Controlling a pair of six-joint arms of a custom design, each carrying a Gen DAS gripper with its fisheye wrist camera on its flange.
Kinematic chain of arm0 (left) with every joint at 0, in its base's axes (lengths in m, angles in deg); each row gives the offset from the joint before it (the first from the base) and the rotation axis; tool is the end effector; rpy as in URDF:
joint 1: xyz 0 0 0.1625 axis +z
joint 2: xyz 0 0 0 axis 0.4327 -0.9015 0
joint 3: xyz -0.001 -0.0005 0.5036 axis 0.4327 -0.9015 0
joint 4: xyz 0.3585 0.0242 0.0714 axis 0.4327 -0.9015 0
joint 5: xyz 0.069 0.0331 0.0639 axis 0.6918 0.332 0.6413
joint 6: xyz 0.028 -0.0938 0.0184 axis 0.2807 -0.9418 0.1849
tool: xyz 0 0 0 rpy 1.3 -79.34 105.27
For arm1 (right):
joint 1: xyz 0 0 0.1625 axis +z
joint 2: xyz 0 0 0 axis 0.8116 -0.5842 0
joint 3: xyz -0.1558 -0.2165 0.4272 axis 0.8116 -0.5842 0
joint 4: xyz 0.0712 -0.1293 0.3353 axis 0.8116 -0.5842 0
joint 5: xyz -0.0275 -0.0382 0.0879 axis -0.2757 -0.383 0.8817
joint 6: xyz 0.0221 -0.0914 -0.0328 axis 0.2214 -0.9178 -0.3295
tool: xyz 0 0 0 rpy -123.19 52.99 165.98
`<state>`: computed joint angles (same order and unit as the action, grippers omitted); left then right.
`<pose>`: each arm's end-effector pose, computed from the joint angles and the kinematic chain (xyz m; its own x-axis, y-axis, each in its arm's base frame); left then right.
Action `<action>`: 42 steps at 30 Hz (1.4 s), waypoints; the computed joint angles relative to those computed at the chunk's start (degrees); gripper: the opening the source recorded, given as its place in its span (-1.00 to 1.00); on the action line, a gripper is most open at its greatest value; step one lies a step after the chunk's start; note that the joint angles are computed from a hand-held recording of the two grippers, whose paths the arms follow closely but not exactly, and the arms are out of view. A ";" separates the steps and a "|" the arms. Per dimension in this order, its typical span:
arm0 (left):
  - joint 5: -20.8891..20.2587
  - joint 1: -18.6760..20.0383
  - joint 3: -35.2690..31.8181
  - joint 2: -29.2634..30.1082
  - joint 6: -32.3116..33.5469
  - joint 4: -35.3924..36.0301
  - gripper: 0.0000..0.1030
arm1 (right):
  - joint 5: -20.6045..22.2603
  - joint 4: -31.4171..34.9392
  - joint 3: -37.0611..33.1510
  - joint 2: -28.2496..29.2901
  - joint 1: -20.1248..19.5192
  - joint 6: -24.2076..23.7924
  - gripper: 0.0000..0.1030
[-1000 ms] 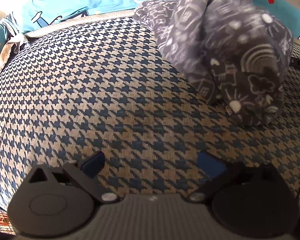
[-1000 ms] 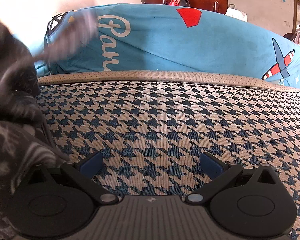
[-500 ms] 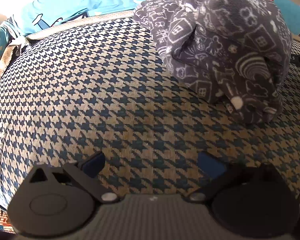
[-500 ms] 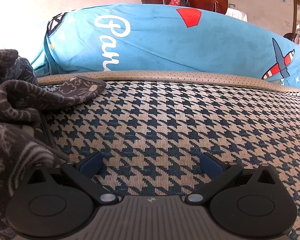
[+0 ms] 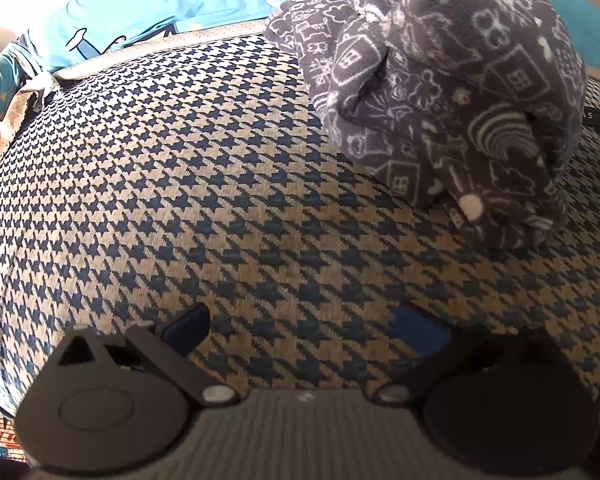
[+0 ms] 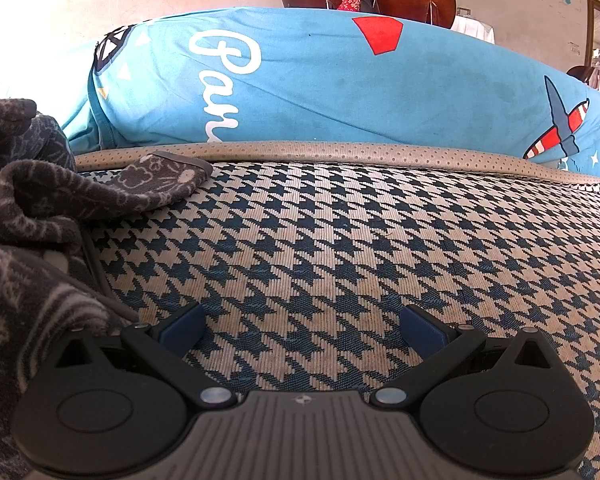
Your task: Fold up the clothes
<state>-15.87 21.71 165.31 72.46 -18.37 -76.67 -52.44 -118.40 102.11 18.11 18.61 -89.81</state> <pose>-0.2946 -0.6443 -0.0890 -0.6233 -0.3025 -0.7211 0.1890 0.8365 -0.5143 -0.1134 -0.7809 0.2991 -0.6705 -0.1471 0.7272 -0.6457 0.5984 -0.4743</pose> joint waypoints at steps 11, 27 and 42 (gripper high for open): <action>-0.31 -0.65 -0.02 0.72 0.90 -0.38 1.00 | -0.03 -0.03 0.01 0.01 0.01 -0.02 1.00; -2.05 -4.86 1.64 1.55 -5.38 2.09 1.00 | 0.10 -0.23 0.13 -0.02 -0.06 -0.07 1.00; -2.61 -5.31 1.96 1.39 -6.33 2.70 1.00 | -4.08 0.40 3.13 -1.71 0.84 1.40 1.00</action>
